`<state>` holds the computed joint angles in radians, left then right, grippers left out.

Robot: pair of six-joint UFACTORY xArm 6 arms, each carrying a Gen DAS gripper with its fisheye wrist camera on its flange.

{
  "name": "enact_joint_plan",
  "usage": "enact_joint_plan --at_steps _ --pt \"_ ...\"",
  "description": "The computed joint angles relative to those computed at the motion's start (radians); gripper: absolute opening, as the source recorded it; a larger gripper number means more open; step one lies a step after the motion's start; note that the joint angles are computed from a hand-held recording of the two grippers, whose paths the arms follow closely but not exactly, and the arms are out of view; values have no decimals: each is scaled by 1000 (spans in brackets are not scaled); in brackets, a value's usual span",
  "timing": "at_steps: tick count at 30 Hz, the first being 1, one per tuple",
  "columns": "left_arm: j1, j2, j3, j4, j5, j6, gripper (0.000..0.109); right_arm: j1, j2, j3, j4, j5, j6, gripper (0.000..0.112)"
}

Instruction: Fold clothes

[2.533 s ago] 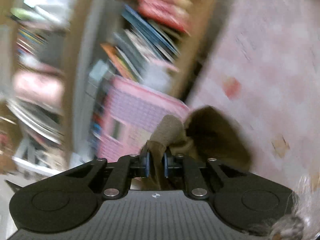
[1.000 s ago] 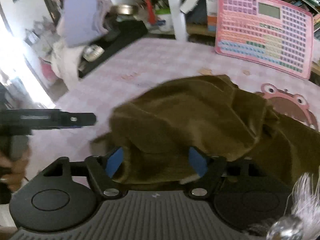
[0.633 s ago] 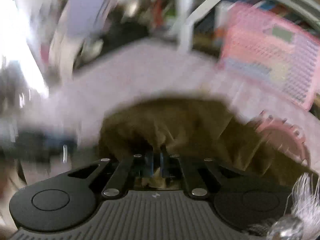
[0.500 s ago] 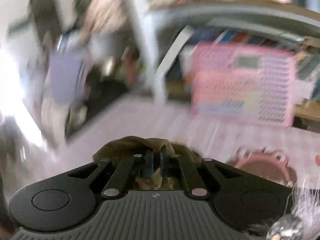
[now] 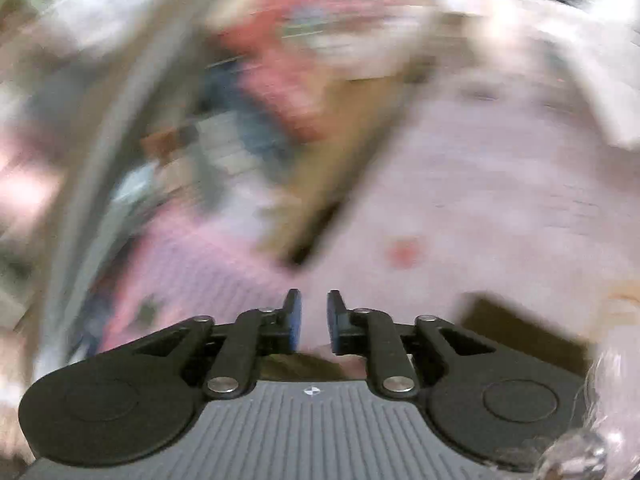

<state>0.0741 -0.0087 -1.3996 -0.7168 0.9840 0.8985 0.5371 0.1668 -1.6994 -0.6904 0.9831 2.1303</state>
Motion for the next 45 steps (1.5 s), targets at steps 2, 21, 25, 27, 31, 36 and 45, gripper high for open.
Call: enact_joint_plan --at_steps 2,21,25,27,31,36,45 --pt "2 13 -23 11 94 -27 60 -5 -75 126 47 -18 -18 43" --pt "26 124 31 -307 144 -759 42 62 -88 262 166 -134 -447 46" --pt "32 105 56 -317 137 -747 3 56 -91 262 148 -178 -498 47" --pt "51 86 59 -372 160 -666 3 45 -89 265 141 -230 -528 52" --pt "112 37 53 -488 210 -522 3 5 -41 217 149 -310 -570 63" --pt "187 -18 61 -551 207 -481 3 -56 98 98 279 -450 -589 66" --pt "312 -55 100 -584 108 -535 2 -67 219 14 367 -440 -432 3"
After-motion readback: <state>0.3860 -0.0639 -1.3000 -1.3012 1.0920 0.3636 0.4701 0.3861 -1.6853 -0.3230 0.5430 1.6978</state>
